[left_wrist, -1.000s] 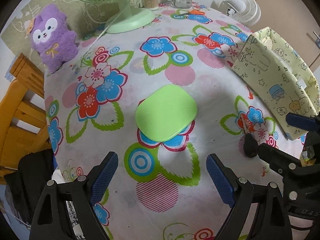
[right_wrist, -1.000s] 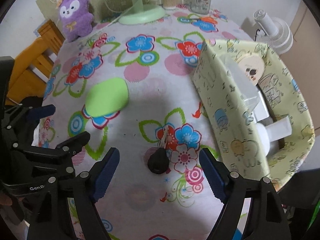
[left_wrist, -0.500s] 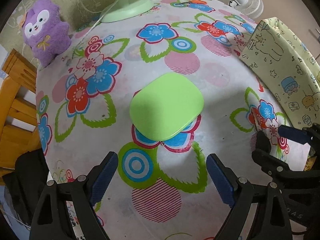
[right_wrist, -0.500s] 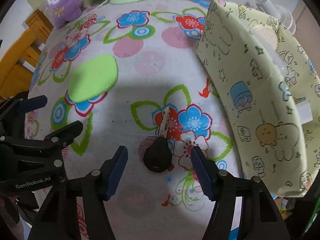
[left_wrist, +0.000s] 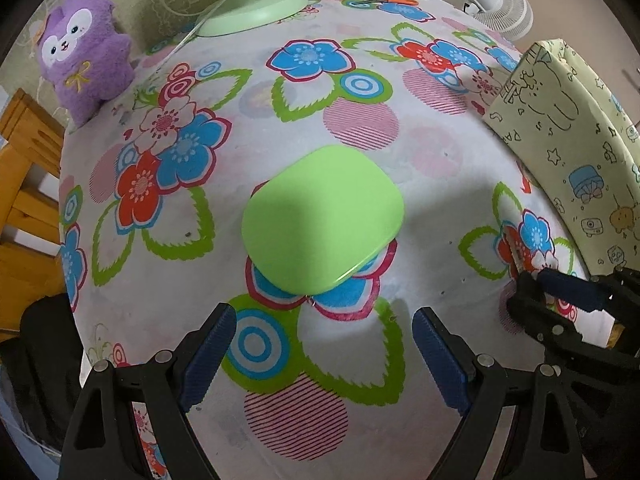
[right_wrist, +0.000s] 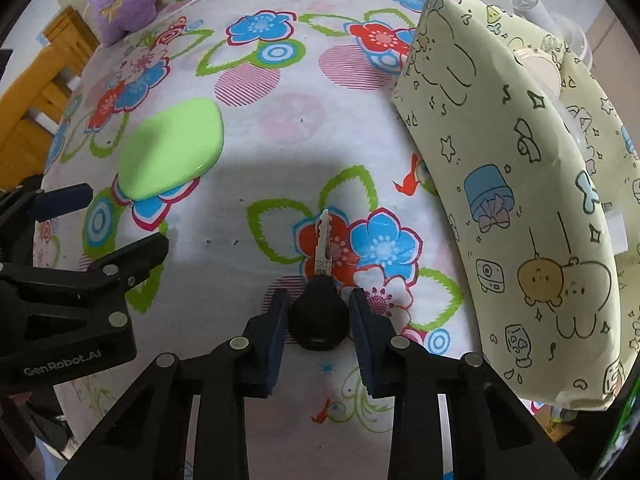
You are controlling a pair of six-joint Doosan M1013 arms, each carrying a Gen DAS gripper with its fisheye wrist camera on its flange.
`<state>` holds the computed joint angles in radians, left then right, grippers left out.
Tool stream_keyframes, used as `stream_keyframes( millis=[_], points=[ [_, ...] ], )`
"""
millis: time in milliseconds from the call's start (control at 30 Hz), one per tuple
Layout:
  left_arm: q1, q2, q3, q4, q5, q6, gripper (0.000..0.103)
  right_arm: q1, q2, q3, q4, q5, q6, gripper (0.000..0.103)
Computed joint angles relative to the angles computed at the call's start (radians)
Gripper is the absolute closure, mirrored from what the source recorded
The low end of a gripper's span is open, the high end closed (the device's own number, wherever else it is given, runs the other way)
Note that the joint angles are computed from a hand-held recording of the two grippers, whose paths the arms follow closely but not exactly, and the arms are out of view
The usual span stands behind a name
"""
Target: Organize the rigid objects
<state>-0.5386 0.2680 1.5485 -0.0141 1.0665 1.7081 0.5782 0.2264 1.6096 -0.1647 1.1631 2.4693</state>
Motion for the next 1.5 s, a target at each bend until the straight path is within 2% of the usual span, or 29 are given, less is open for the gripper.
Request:
stream_keyframes(
  millis=[533,1033,1100,1267,1500],
  points=[
    [0.011,0.068,-0.094,0.012,0.032,-0.006,0.012,-0.065,0.041,-0.062,0.016,-0.007,-0.086,0.07],
    [0.026,0.132,-0.164,-0.049,0.046,0.096,0.009,-0.115,0.072,-0.096,0.051,0.003,-0.138,0.07],
    [0.025,0.132,-0.162,-0.054,0.039,0.122,0.008,-0.119,0.075,-0.098,0.055,0.005,-0.142,0.07],
    [0.016,0.134,-0.156,-0.052,0.078,0.169,0.004,-0.129,0.072,-0.088,0.068,0.004,-0.138,0.07],
    [0.01,0.125,-0.137,-0.053,0.037,0.221,0.004,-0.128,0.064,-0.076,0.068,-0.005,-0.129,0.07]
  ],
)
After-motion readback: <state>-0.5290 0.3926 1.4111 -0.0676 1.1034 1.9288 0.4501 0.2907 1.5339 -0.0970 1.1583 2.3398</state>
